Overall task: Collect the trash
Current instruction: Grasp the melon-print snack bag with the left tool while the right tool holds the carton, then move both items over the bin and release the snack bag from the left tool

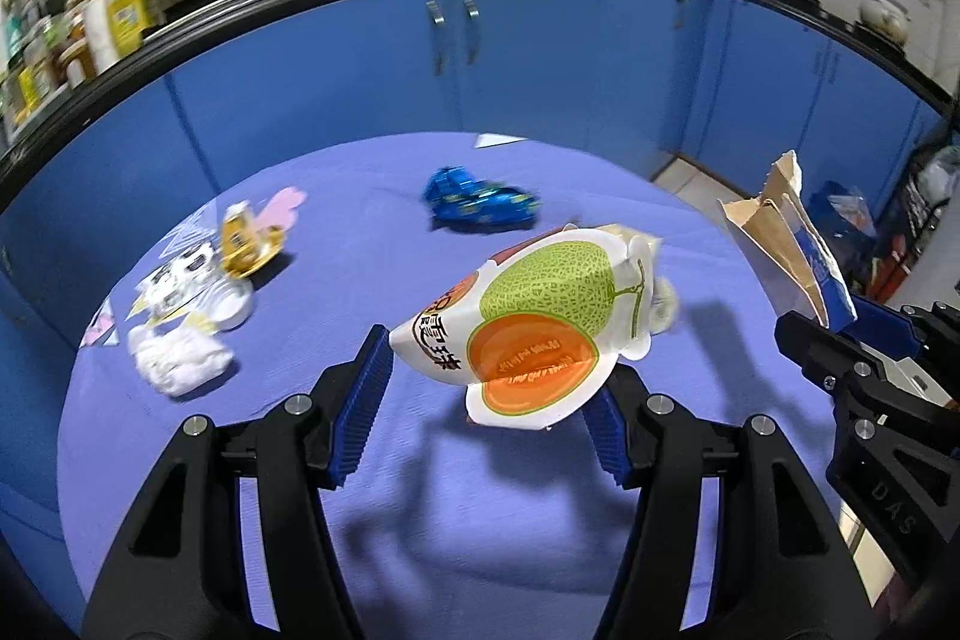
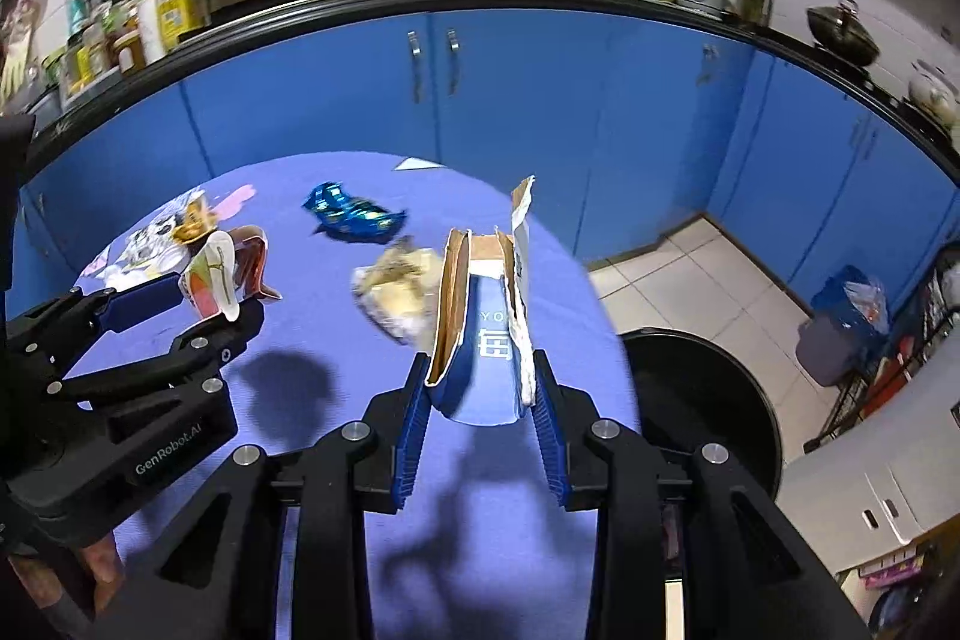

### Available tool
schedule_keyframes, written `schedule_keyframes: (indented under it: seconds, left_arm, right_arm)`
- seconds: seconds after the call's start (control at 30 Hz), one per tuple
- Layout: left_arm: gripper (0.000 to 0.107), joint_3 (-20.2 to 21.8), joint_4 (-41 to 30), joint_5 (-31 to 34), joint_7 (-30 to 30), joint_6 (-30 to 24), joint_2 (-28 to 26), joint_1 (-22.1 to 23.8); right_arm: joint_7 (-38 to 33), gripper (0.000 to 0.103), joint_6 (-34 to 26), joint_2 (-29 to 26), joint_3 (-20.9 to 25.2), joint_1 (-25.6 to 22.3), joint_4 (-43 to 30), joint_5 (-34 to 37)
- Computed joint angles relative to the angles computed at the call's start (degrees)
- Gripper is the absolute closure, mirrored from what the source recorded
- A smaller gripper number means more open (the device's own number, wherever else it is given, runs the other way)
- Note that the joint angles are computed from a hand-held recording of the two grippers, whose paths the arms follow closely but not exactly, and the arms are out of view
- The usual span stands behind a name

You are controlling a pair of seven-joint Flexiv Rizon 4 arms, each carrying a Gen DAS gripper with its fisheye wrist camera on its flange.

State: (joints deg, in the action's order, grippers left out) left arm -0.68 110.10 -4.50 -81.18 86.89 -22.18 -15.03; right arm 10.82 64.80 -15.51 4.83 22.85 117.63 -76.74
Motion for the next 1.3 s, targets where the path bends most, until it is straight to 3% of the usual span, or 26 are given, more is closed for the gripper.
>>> schedule_keyframes:
  seconds: [0.23,0.73,1.3]
  left_arm:
    - [0.046,-1.35,-2.84,0.57,0.65,-1.14,-1.22,-2.30]
    - [0.046,0.83,-12.28,5.27,-2.19,-4.56,-5.49,-10.40]
    - [0.046,1.72,-20.96,7.95,-5.45,-7.92,-10.09,-14.20]
  right_arm:
    - [4.64,0.071,0.94,3.36,-0.15,-3.02,3.82,-3.83]
    - [11.44,0.071,1.02,9.15,0.68,-10.30,10.48,-9.23]
    - [15.85,0.071,2.78,13.12,0.34,-16.40,14.56,-13.63]
